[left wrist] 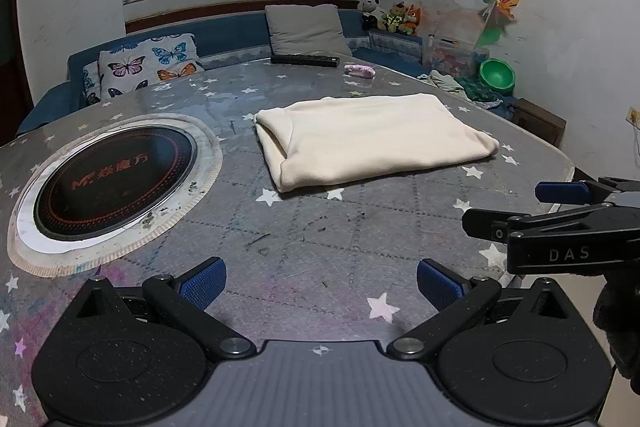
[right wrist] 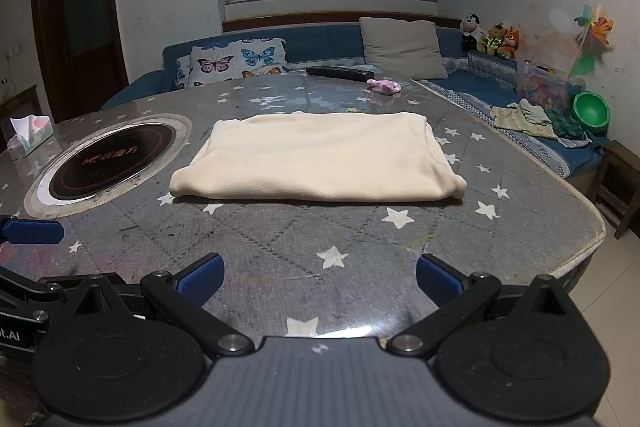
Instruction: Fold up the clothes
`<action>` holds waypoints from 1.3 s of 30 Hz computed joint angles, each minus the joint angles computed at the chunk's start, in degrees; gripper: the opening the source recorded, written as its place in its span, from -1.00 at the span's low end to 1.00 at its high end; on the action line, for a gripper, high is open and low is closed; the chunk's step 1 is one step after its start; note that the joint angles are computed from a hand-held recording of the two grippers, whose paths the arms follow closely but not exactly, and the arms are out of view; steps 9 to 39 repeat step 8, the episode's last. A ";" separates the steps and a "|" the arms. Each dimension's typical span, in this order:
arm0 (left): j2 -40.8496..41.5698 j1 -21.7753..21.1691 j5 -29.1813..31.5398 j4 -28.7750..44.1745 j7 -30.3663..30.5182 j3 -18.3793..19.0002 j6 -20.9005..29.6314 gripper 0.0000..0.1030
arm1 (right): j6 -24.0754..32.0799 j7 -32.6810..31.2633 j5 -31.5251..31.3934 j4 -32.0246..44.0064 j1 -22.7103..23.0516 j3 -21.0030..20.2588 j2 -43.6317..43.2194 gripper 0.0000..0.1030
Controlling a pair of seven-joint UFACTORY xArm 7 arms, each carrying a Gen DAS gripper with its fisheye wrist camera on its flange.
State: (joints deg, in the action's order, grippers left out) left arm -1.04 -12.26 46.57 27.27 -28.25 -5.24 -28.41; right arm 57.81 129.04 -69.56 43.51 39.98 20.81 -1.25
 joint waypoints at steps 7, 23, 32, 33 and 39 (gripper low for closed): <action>0.45 0.25 0.72 0.51 -0.83 0.05 0.05 1.00 | 0.18 0.13 0.05 -0.04 0.03 0.05 -0.12 1.00; 0.44 0.25 0.53 0.53 -0.70 -0.05 0.21 1.00 | 0.09 0.10 0.05 -0.08 -0.01 0.01 -0.15 1.00; 0.44 0.25 0.53 0.53 -0.70 -0.05 0.21 1.00 | 0.09 0.10 0.05 -0.08 -0.01 0.01 -0.15 1.00; 0.44 0.25 0.53 0.53 -0.70 -0.05 0.21 1.00 | 0.09 0.10 0.05 -0.08 -0.01 0.01 -0.15 1.00; 0.44 0.25 0.53 0.53 -0.70 -0.05 0.21 1.00 | 0.09 0.10 0.05 -0.08 -0.01 0.01 -0.15 1.00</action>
